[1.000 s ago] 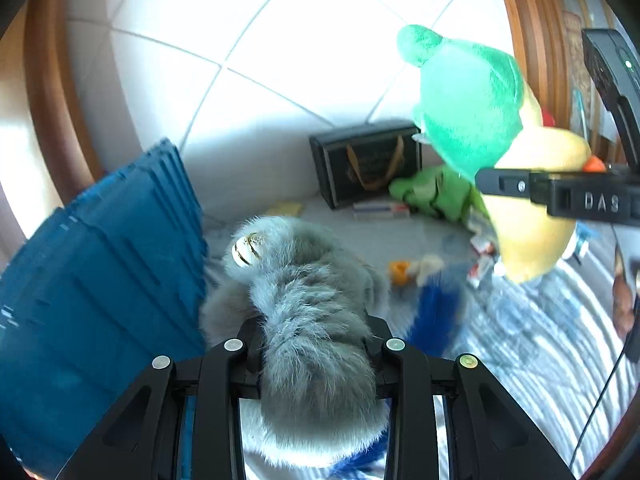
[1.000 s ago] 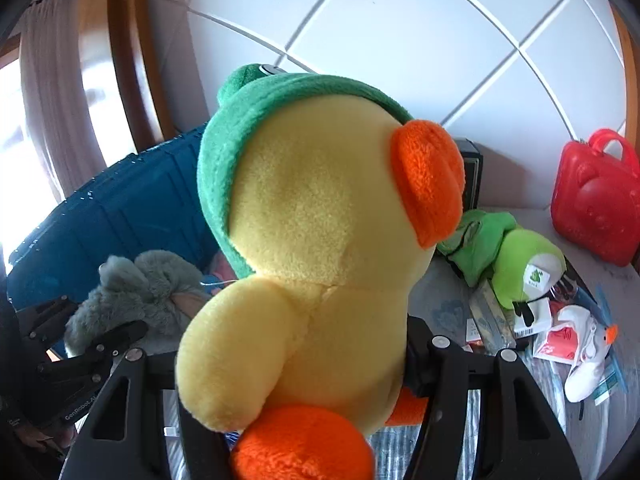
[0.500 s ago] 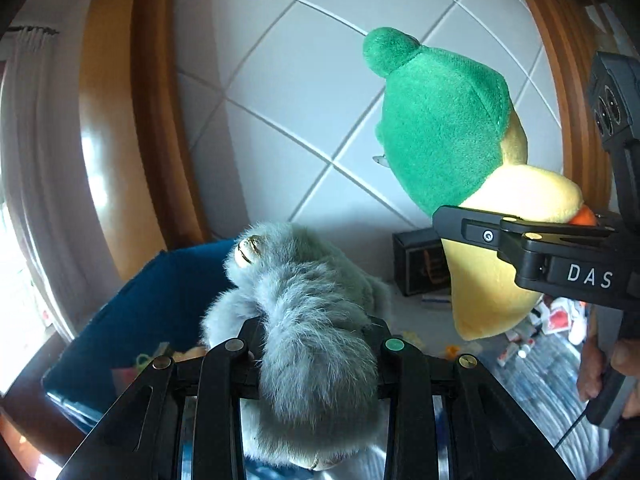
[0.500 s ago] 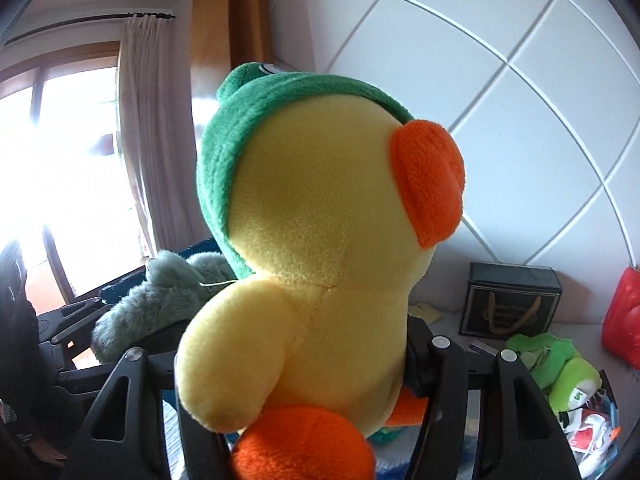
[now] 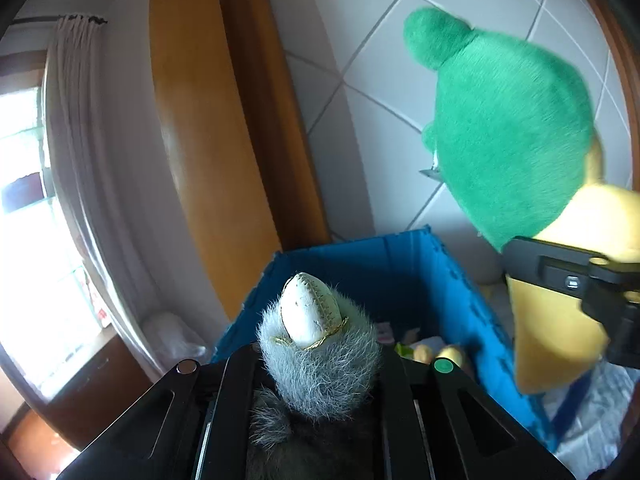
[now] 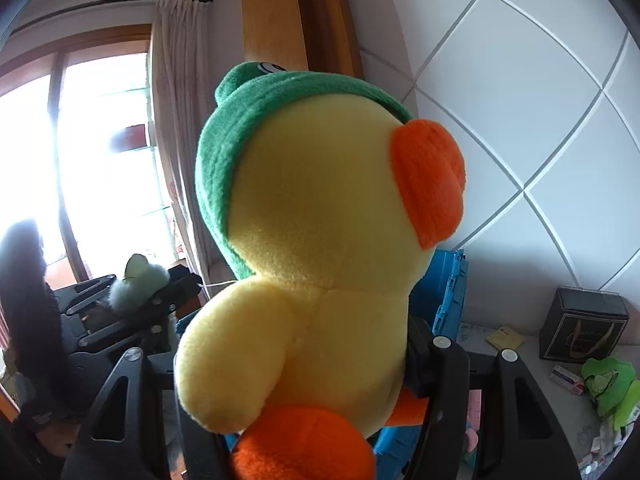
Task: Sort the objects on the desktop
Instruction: 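Lift and carry the grey plush and yellow duck over the blue crate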
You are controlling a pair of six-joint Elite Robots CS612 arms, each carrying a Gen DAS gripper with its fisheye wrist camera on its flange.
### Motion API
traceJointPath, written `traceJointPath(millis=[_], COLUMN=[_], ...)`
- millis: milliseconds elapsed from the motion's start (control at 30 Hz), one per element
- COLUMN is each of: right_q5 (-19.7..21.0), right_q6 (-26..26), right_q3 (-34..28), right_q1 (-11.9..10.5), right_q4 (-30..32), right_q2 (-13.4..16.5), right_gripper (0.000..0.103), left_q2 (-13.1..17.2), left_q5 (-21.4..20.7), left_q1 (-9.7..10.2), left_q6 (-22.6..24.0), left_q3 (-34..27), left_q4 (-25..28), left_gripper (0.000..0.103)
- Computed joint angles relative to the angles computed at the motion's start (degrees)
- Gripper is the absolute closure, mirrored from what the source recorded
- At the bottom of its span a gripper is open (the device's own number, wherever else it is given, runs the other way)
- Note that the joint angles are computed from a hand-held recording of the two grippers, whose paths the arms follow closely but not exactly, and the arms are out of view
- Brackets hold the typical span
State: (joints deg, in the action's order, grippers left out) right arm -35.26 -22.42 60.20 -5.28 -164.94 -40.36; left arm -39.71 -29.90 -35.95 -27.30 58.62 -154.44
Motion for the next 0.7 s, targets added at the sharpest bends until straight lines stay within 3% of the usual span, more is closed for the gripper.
traceJointPath(millis=[33,133,200,267,400,500,567,700], right_q5=[-1.9,-7.4,-10.7,-13.4,-19.5,-22.6,-24.7,-25.0], right_q6=[1.0,0.6,1.1,1.7,1.3,2.0,2.3,3.2], right_q3=[-0.4,0.0,-1.0,-3.4,-11.0,-19.2,-24.7,-35.1], right_q1=[0.8,2.6,3.4,4.2,6.1,7.5,8.1,8.8], right_q4=[-0.2,-1.7,-2.4,-1.1,7.0,14.8,18.5,26.2], right_q2=[0.3,0.4,1.0,2.1,5.3,8.9,11.6,16.7], right_gripper=[0.043,0.043,0.042,0.041,0.035,0.034,0.034,0.034], left_q2=[0.6,1.2,1.2,1.4,3.1,4.7,5.7,6.3], left_q5=[-2.2,-8.0,-10.3,-10.8,-11.5,-13.1,-13.8,-13.3], left_q1=[1.24,3.52,4.41,5.05,6.24,6.70,7.35,7.81], left_q6=[-2.0,-3.5,-2.1,-0.9,0.5,-1.0,-1.4,-0.6], left_q3=[-1.0,-0.8,-0.8,-2.1,-6.3,-10.0,-11.9,-12.9], left_q4=[2.2,1.3,-0.9,0.4,5.5,9.8,10.9,9.7], left_gripper=[0.093,0.093,0.093,0.093,0.093,0.093,0.093,0.091])
